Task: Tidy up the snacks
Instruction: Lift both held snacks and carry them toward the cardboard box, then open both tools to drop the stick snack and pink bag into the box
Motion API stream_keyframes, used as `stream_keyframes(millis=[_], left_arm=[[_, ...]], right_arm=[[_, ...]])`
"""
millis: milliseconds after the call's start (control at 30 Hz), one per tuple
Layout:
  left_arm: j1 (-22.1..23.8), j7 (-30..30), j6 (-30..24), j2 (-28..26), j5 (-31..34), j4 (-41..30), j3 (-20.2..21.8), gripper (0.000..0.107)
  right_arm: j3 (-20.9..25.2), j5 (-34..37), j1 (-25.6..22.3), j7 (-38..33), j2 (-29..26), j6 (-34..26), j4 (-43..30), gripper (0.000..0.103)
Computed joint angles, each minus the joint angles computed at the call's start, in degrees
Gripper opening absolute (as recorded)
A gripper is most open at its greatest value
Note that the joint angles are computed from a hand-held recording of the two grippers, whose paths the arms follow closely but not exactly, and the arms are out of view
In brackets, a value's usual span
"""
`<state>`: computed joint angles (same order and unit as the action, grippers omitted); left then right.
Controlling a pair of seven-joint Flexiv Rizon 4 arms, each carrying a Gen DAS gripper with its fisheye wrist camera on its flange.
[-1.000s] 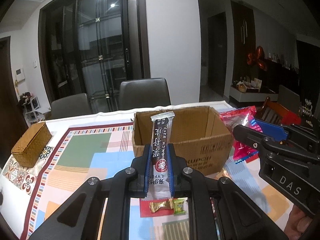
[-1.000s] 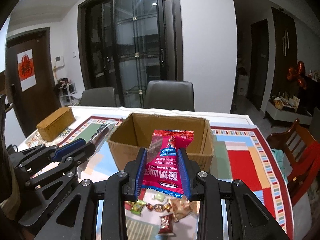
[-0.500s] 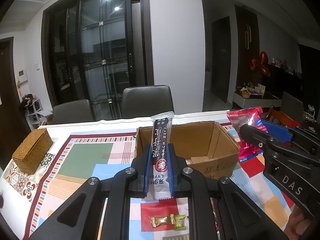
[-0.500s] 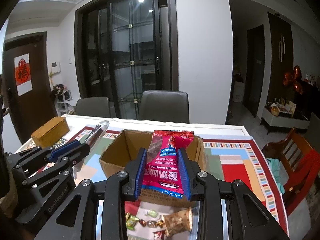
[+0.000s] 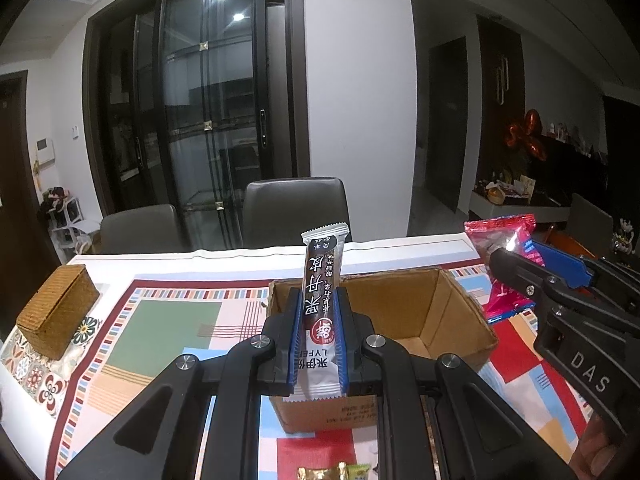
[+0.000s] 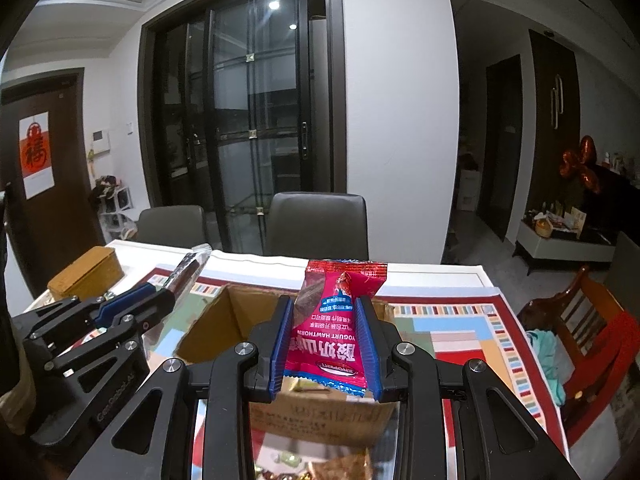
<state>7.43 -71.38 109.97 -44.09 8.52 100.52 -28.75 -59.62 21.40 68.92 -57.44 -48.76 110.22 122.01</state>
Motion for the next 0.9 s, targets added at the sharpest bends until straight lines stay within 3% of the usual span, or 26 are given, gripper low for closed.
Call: stream_keyframes(millis=[467, 900], left_arm=[[-5.29, 1.89, -2.80, -3.40, -4.82, -6.23, 4.19, 0.016], [-6.96, 4.30, -6.55, -5.81, -8.82, -9.82, 5.02, 0.016]], right_arm=[[2.93, -3.11, -6.02, 2.09, -1.34, -2.90, -4.33, 0.033], [9.10, -8.77, -13.23, 4.18, -0.64, -5.56, -7.75, 0.033]])
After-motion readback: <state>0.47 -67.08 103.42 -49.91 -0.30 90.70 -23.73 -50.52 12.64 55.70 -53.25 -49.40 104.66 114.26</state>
